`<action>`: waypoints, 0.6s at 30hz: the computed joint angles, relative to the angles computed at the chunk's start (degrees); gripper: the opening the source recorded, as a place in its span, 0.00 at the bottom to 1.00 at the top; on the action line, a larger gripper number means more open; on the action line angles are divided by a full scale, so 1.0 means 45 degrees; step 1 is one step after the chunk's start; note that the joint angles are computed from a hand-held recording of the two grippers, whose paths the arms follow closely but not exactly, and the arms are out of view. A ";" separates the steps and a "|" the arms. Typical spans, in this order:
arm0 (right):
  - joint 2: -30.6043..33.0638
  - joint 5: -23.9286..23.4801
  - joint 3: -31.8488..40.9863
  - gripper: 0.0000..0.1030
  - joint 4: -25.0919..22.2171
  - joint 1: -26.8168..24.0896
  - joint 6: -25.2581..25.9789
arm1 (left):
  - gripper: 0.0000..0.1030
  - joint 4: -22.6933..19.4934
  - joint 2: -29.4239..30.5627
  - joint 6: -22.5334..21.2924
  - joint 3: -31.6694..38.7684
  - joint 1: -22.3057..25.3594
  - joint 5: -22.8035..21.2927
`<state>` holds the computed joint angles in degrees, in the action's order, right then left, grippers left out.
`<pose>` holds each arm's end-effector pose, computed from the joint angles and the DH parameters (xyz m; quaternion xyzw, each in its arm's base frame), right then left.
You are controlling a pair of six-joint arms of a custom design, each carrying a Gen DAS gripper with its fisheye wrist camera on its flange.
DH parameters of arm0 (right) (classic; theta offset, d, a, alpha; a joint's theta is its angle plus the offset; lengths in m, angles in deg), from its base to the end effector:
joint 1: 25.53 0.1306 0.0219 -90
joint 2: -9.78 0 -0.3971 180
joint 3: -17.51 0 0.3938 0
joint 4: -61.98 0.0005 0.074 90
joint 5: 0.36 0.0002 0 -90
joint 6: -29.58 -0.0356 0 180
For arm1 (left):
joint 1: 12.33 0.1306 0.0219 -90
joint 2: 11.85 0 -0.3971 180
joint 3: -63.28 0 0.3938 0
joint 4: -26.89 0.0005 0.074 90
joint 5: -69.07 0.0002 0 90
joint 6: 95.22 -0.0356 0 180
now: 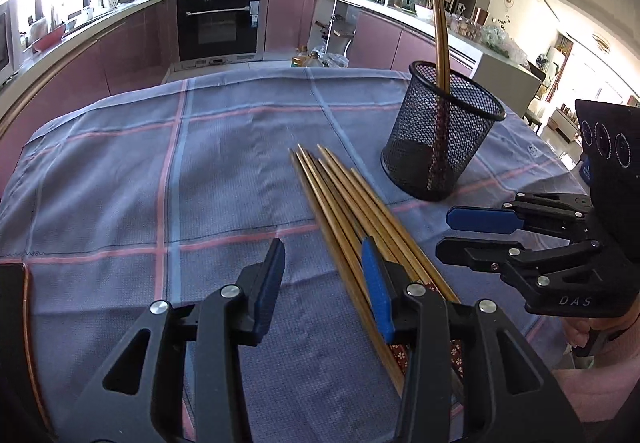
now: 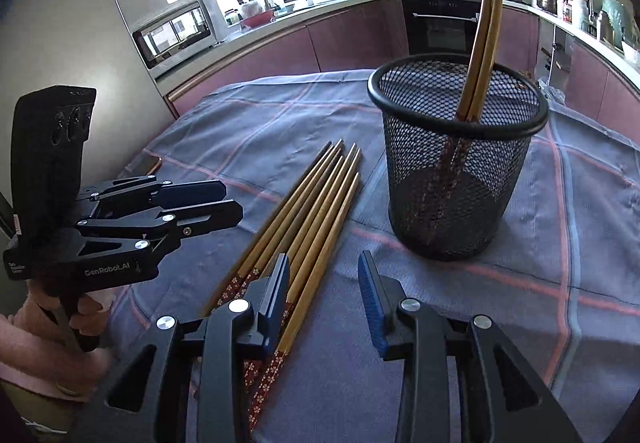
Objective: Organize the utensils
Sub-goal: 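Open both tools, releasing the chopsticks in the cup, and withdraw to the pile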
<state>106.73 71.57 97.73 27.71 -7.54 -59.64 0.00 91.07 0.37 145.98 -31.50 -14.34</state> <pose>0.4864 0.1690 0.3275 -0.2035 0.9099 0.1957 0.3038 0.5223 -0.1864 0.3013 0.1307 0.9202 -0.1305 0.3450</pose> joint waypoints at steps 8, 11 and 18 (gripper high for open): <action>0.0189 0.0557 -0.0042 0.28 -0.0005 0.0168 -0.0123 | 0.38 -0.0305 0.0501 -0.0182 0.0253 -0.0196 -0.0315; 0.0201 0.0781 -0.0093 0.27 -0.0011 0.0213 -0.0100 | 0.37 -0.0345 0.0606 -0.0208 0.0285 -0.0187 -0.0363; 0.0230 0.0944 -0.0070 0.27 -0.0024 0.0251 -0.0154 | 0.39 -0.0422 0.0716 -0.0285 0.0370 -0.0164 -0.0454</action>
<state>107.77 75.81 97.41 27.60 -6.41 -60.33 -1.89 94.29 -0.91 147.65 -32.24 -16.38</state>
